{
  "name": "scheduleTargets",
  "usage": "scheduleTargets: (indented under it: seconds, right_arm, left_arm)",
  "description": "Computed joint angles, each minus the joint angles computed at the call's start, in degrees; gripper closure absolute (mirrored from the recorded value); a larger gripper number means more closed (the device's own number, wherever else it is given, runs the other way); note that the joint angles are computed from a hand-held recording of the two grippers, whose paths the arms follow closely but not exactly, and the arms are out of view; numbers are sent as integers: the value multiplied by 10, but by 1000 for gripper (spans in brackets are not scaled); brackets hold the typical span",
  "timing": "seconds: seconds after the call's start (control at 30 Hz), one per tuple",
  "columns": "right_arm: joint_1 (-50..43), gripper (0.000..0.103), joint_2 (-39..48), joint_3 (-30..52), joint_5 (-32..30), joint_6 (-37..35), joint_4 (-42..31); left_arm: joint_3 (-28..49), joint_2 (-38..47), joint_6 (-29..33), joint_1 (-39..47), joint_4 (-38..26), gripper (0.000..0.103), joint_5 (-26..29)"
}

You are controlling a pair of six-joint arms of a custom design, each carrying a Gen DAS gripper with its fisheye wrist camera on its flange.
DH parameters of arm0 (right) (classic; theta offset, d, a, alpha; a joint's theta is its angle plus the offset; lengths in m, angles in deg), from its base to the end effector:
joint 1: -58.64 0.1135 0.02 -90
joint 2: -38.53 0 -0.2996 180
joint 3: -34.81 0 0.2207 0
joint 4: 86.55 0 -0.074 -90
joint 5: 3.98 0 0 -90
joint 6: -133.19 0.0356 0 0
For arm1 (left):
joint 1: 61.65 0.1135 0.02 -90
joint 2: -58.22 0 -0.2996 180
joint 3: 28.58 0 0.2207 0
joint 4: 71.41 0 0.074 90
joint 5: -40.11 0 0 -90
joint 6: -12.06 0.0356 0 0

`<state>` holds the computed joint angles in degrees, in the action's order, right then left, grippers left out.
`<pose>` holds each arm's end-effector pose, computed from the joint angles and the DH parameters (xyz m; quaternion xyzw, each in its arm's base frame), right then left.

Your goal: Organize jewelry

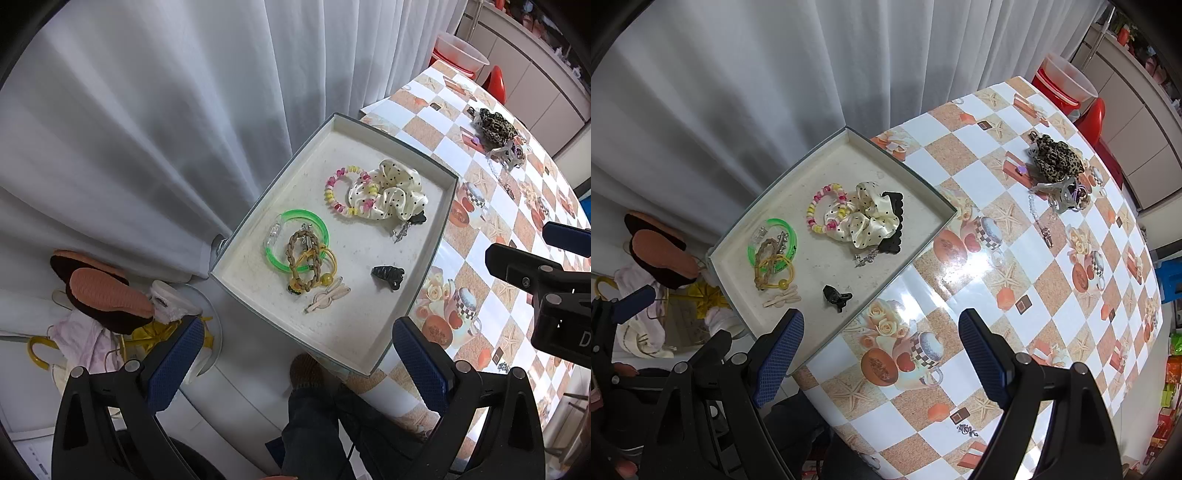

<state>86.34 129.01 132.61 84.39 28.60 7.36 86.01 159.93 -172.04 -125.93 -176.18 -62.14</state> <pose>0.2322 0.1230 0.3337 -0.3603 0.9276 0.0252 0.0956 0.1337 -0.2601 0.3473 -0.2541 0.9611 0.0361 0.1017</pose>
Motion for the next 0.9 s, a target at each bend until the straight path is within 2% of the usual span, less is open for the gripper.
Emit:
scheduleTargets:
  seconds: [0.9]
  right_arm:
    - [4,15,-1,2,-1,1,-3]
  left_arm:
    - [-1,-1,0,-2,-1,0,1]
